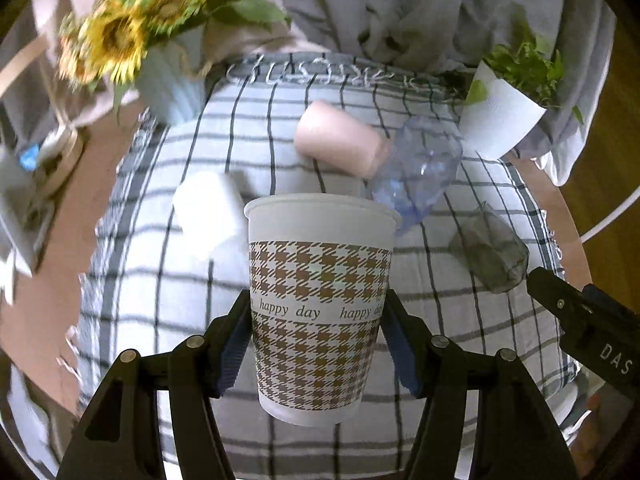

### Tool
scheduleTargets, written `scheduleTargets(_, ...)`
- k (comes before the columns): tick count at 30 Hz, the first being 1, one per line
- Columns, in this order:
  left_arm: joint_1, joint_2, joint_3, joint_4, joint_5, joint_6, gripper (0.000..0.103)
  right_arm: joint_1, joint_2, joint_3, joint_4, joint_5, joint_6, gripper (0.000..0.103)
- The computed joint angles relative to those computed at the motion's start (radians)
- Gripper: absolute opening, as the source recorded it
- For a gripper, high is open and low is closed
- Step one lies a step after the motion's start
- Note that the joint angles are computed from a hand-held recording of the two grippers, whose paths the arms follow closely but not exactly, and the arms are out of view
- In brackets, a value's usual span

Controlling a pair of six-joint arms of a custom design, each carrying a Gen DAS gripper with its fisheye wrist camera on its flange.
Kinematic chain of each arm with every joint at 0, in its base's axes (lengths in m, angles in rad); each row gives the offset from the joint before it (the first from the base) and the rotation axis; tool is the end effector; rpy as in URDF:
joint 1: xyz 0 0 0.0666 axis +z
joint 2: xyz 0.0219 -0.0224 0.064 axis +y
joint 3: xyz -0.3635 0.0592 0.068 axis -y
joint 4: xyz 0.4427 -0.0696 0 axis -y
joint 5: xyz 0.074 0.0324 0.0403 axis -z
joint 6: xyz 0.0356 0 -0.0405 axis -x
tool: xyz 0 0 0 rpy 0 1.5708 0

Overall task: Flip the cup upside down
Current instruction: 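Lift the houndstooth cup upright with the left tool and carry it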

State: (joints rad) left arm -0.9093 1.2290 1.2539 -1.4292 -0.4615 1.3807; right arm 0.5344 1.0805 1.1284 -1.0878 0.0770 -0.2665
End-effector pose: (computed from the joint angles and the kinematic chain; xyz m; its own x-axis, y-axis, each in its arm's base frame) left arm 0.2727 -0.3251 0.4024 -0.7638 -0.4503 -0.4625 -0.4700 0.8791 -0.0798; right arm 0.3529 0.2052 0.4100 -0.8408 -0.1925 -0.5059 -0.2621 0.9625 0.0693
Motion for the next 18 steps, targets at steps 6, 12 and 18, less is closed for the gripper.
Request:
scheduleTargets(6, -0.008, 0.017, -0.043, 0.050, 0.065, 0.092, 0.061, -0.022, -0.019, -0.033, -0.003, -0.006, 0.089, 0.102)
scheduleTargets(12, -0.010, 0.049, -0.073, 0.139, 0.129, 0.107, 0.061, -0.039, -0.031, -0.066, -0.007, -0.002, 0.159, 0.102)
scheduleTargets(18, -0.008, 0.098, -0.063, 0.147, 0.166, 0.098, 0.061, -0.053, -0.036, -0.090, -0.015, 0.006, 0.200, 0.102)
